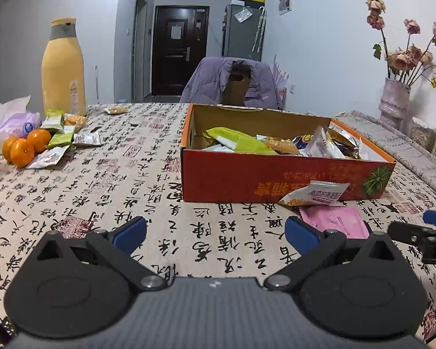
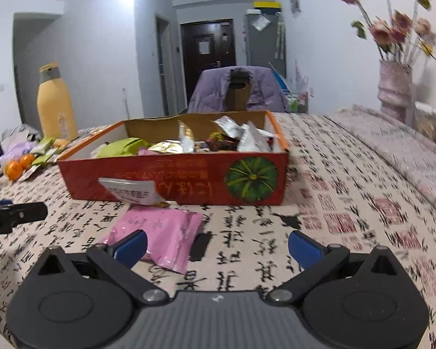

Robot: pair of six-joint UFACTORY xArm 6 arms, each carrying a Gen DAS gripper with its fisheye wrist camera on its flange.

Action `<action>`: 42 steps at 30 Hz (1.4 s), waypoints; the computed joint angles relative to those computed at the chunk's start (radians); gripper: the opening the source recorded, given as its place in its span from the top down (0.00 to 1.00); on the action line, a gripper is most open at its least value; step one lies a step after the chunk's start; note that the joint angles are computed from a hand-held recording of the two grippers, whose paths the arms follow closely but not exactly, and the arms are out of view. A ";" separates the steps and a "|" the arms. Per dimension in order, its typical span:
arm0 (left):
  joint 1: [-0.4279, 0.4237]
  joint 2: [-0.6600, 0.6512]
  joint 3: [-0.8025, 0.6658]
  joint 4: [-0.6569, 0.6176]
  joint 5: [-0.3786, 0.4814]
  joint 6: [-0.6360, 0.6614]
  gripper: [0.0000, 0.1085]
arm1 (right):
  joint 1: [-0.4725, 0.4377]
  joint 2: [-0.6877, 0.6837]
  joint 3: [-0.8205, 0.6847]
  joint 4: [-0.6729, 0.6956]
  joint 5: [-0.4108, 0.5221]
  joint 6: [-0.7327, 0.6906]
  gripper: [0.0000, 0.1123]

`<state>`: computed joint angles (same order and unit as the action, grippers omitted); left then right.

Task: Organize snacks
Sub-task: 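Grasp the pink packet with the right gripper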

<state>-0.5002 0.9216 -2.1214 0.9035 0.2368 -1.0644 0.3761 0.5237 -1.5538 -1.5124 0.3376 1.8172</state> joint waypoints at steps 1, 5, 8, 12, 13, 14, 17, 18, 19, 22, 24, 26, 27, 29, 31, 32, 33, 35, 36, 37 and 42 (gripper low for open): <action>0.001 -0.005 0.008 0.014 -0.003 -0.013 0.05 | 0.004 0.004 -0.009 0.003 0.002 -0.010 0.08; 0.004 -0.033 0.048 0.063 0.004 -0.073 0.05 | 0.014 0.042 -0.055 0.148 -0.011 -0.159 0.08; 0.008 -0.054 0.075 0.102 0.016 -0.108 0.05 | 0.033 0.096 -0.118 0.313 0.002 -0.343 0.08; 0.017 -0.076 0.101 0.127 0.016 -0.142 0.05 | 0.056 0.159 -0.205 0.430 0.047 -0.469 0.08; 0.019 -0.082 0.108 0.139 0.015 -0.154 0.05 | 0.060 0.175 -0.227 0.467 0.056 -0.497 0.08; 0.019 -0.086 0.111 0.147 0.016 -0.161 0.05 | 0.061 0.189 -0.249 0.498 0.062 -0.519 0.08; 0.019 -0.090 0.119 0.140 0.016 -0.157 0.05 | 0.070 0.231 -0.316 0.564 0.091 -0.575 0.08; 0.018 -0.090 0.120 0.129 0.017 -0.147 0.05 | 0.070 0.245 -0.338 0.584 0.097 -0.593 0.08; 0.017 -0.090 0.121 0.122 0.016 -0.140 0.05 | 0.073 0.263 -0.368 0.613 0.111 -0.617 0.08; 0.015 -0.091 0.124 0.116 0.011 -0.133 0.05 | 0.079 0.304 -0.439 0.684 0.143 -0.679 0.08; 0.013 -0.091 0.128 0.108 0.011 -0.123 0.05 | 0.084 0.333 -0.484 0.727 0.171 -0.718 0.08; 0.011 -0.090 0.130 0.098 0.010 -0.114 0.05 | 0.085 0.354 -0.514 0.777 0.179 -0.752 0.09; 0.011 -0.089 0.130 0.093 0.010 -0.110 0.05 | 0.085 0.363 -0.527 0.796 0.184 -0.766 0.09; 0.011 -0.088 0.130 0.078 0.009 -0.100 0.05 | 0.086 0.383 -0.554 0.818 0.196 -0.784 0.09; 0.010 -0.086 0.128 0.064 0.012 -0.089 0.05 | 0.087 0.397 -0.575 0.811 0.204 -0.787 0.09; 0.010 -0.086 0.128 0.062 0.012 -0.087 0.05 | 0.087 0.402 -0.581 0.807 0.203 -0.787 0.10; 0.010 -0.085 0.128 0.060 0.014 -0.087 0.05 | 0.088 0.404 -0.583 0.793 0.206 -0.783 0.12; 0.009 -0.087 0.131 0.062 0.015 -0.091 0.05 | 0.087 0.394 -0.564 0.764 0.189 -0.763 0.14; 0.009 -0.088 0.133 0.060 0.016 -0.090 0.05 | 0.087 0.393 -0.560 0.757 0.184 -0.758 0.15; 0.009 -0.089 0.136 0.057 0.017 -0.090 0.05 | 0.086 0.387 -0.550 0.748 0.175 -0.753 0.18; 0.008 -0.093 0.144 0.057 0.021 -0.099 0.05 | 0.083 0.365 -0.510 0.711 0.133 -0.736 0.30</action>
<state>-0.4920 0.8285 -1.9773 0.9605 0.2576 -1.1631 0.4593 0.8889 -2.0633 -0.8012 0.4710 1.0816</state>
